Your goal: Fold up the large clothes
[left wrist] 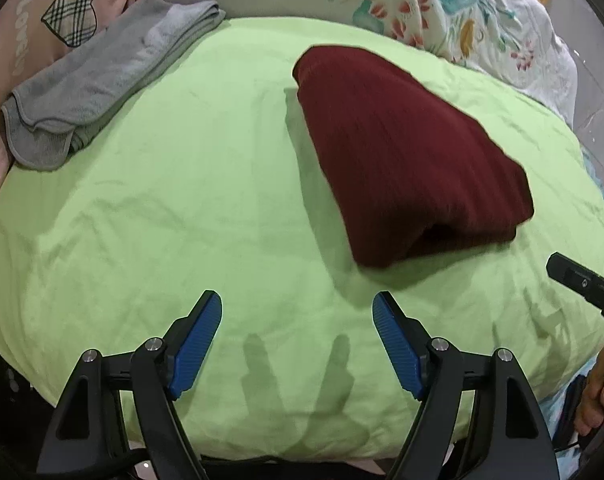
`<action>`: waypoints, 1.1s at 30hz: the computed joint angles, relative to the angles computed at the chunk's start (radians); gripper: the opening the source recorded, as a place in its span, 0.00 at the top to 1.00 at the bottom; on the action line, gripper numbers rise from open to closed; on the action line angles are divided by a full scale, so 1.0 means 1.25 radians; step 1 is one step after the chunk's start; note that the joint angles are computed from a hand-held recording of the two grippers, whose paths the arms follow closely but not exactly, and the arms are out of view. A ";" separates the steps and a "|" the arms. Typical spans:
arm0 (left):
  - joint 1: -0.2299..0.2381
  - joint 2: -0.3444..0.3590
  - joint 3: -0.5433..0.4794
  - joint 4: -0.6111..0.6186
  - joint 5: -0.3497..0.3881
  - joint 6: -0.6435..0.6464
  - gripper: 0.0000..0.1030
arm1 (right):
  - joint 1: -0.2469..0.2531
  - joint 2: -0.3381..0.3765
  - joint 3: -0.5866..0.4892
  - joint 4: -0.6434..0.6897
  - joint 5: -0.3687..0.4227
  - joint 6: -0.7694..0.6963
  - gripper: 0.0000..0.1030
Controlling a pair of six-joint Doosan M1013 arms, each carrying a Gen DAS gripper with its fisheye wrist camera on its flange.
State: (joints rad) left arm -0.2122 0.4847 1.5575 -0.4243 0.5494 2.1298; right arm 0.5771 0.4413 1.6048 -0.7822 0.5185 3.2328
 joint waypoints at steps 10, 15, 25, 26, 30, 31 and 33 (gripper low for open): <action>-0.010 0.001 -0.007 -0.042 -0.006 0.059 0.23 | -0.037 0.004 0.015 -0.065 -0.054 0.106 0.41; -0.031 0.012 -0.019 -0.040 -0.037 0.086 0.22 | -0.065 0.012 0.023 -0.113 -0.109 0.217 0.42; -0.041 0.031 -0.030 -0.017 -0.061 0.078 0.62 | -0.058 0.012 0.009 -0.162 -0.064 0.226 0.93; -0.042 0.036 -0.033 -0.008 -0.052 0.071 0.64 | -0.062 0.020 0.003 -0.100 -0.065 0.169 0.93; -0.035 0.046 -0.045 -0.024 -0.012 0.075 0.64 | -0.068 0.033 0.001 -0.023 -0.074 0.102 0.92; -0.032 0.044 -0.047 -0.027 -0.002 0.082 0.63 | -0.069 0.034 -0.001 -0.026 -0.077 0.106 0.90; -0.024 0.032 -0.038 -0.056 0.002 0.116 0.62 | -0.070 0.030 0.007 -0.044 -0.096 0.143 0.83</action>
